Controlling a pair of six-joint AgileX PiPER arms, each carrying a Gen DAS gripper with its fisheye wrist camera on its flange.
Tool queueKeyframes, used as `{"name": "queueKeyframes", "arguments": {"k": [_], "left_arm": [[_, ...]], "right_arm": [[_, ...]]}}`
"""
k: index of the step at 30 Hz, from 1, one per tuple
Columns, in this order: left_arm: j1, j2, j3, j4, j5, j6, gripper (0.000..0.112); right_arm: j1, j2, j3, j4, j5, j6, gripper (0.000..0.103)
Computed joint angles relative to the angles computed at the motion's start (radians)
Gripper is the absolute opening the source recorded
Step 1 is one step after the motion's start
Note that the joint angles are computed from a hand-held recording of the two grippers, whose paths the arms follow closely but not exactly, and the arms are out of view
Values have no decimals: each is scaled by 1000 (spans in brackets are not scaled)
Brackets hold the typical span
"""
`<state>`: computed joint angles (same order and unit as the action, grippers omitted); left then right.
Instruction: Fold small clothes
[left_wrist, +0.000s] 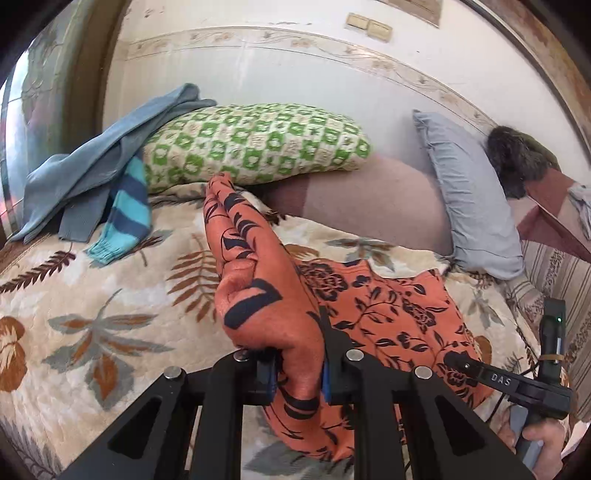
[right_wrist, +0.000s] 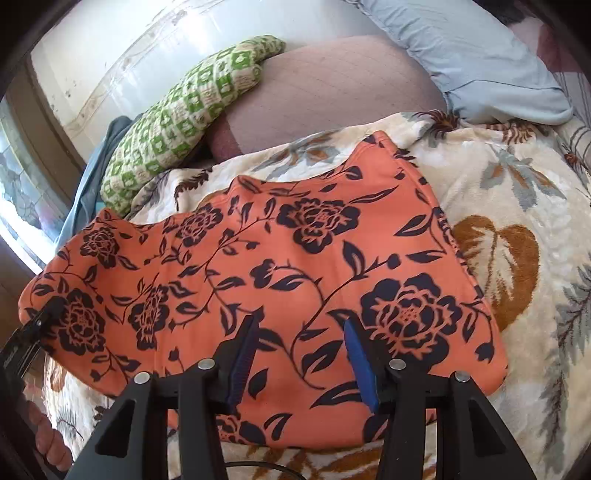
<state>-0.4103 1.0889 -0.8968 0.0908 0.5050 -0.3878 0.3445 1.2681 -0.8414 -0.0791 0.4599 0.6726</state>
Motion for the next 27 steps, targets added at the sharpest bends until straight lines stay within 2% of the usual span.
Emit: {"name": "queueKeyframes", "arguments": {"k": [2, 5, 8, 12, 14, 16, 18, 20, 21, 22, 24, 27], "left_arm": [[-112, 56, -84, 132, 54, -132, 18], [-250, 146, -201, 209, 94, -232, 18], [-416, 251, -332, 292, 139, -316, 18], [-590, 445, -495, 286, 139, -311, 20], [-630, 561, -564, 252, 173, -284, 24], [-616, 644, -618, 117, 246, -192, 38], [-606, 605, -565, 86, 213, -164, 42], [-587, 534, -536, 53, 202, -99, 58], [-576, 488, -522, 55, 194, -86, 72], [-561, 434, -498, 76, 172, -86, 79], [-534, 346, -472, 159, 161, -122, 86], [-446, 274, -471, 167, 212, -101, 86]], "right_arm": [[-95, -16, 11, 163, -14, -154, 52], [-252, -62, 37, 400, -8, -386, 52], [-432, -116, 63, 583, 37, -598, 52], [-667, -124, 82, 753, 126, -847, 52], [-775, -107, 86, 818, 177, -951, 52], [-875, -82, 88, 904, 235, -1050, 52], [-946, -53, 87, 975, 287, -1115, 52], [-961, -40, 80, 1014, 307, -1142, 52], [-952, -42, 78, 1017, 305, -1147, 52], [-939, -50, 79, 1022, 303, -1155, 52], [-906, -74, 83, 1054, 307, -1189, 52], [-836, -134, 95, 1113, 302, -1260, 52]]}}
